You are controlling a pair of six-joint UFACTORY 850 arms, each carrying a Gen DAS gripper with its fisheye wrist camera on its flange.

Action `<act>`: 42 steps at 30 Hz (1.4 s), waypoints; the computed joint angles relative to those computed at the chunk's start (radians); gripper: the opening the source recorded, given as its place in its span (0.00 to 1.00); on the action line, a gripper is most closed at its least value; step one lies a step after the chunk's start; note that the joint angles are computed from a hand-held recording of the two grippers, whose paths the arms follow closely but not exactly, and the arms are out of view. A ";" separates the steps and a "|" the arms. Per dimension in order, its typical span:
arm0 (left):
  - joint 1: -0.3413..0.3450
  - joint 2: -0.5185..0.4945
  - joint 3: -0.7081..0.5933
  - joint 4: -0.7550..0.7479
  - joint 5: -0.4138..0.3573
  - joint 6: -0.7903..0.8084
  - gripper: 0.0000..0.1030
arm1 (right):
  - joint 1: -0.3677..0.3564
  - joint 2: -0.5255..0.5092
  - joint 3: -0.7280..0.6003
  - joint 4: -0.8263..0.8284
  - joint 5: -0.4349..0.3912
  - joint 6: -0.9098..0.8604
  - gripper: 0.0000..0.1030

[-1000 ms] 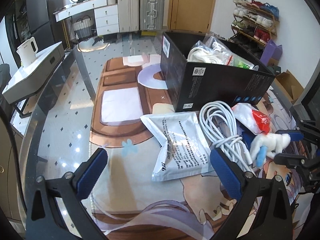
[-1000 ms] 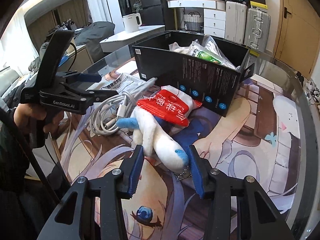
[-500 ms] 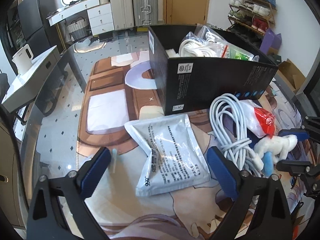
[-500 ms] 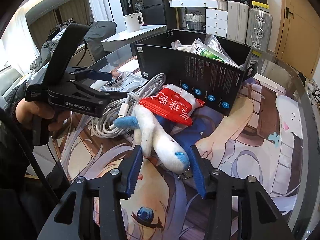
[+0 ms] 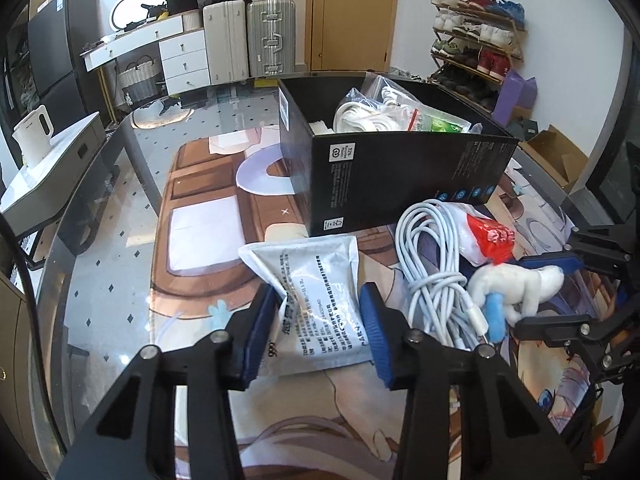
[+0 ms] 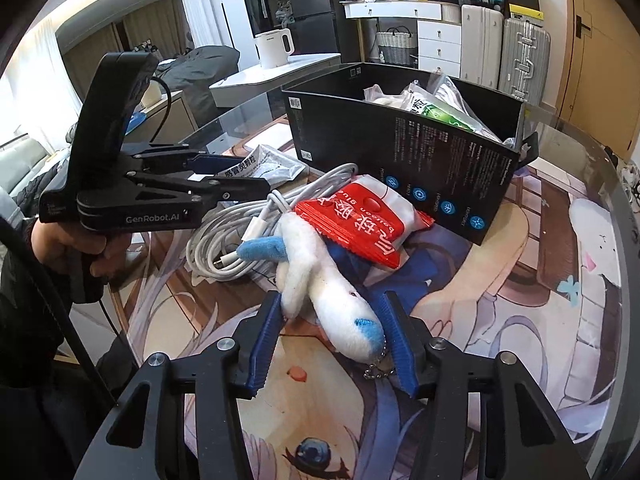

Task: Organize soft objects
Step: 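Close the right gripper on the plush toy while the left gripper closes on the white packet, then lift the plush toy and white packet and carry them over the black box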

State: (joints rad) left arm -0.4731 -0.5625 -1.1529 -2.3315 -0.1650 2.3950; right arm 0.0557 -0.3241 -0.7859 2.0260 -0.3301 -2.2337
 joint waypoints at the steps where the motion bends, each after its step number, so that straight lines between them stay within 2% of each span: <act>1: 0.000 0.003 0.004 -0.010 -0.003 0.012 0.40 | 0.000 0.000 0.001 0.009 -0.001 -0.007 0.54; 4: 0.001 0.010 0.016 -0.006 -0.013 0.016 0.40 | -0.002 -0.001 -0.001 0.021 -0.008 -0.014 0.62; 7: 0.004 0.020 0.029 -0.025 -0.024 0.034 0.39 | -0.003 0.001 0.002 0.040 -0.024 -0.030 0.62; 13: 0.014 0.030 0.045 -0.031 -0.045 0.037 0.37 | 0.021 -0.014 -0.011 0.092 0.006 -0.056 0.62; 18: 0.017 0.037 0.057 -0.007 -0.050 0.017 0.37 | 0.048 -0.023 -0.021 0.188 0.039 -0.144 0.47; 20: 0.017 0.039 0.060 -0.007 -0.054 0.017 0.37 | 0.051 -0.024 -0.023 0.179 0.040 -0.145 0.38; 23: 0.018 0.038 0.061 -0.014 -0.057 0.019 0.37 | 0.048 -0.018 -0.016 0.191 0.026 -0.174 0.32; 32: 0.031 0.058 0.083 -0.004 -0.077 0.002 0.27 | 0.016 0.036 0.026 0.175 -0.030 -0.189 0.29; 36: 0.034 0.054 0.077 0.062 -0.061 -0.073 0.27 | 0.008 0.047 0.035 0.174 -0.030 -0.186 0.29; 38: 0.037 0.052 0.074 0.110 -0.066 -0.137 0.32 | 0.007 0.049 0.037 0.175 -0.028 -0.188 0.29; 40: 0.032 0.050 0.070 0.072 -0.055 -0.109 0.59 | 0.008 0.052 0.039 0.171 -0.028 -0.188 0.29; 42: 0.029 0.044 0.059 0.118 -0.052 -0.157 0.58 | 0.007 0.054 0.039 0.167 -0.027 -0.186 0.29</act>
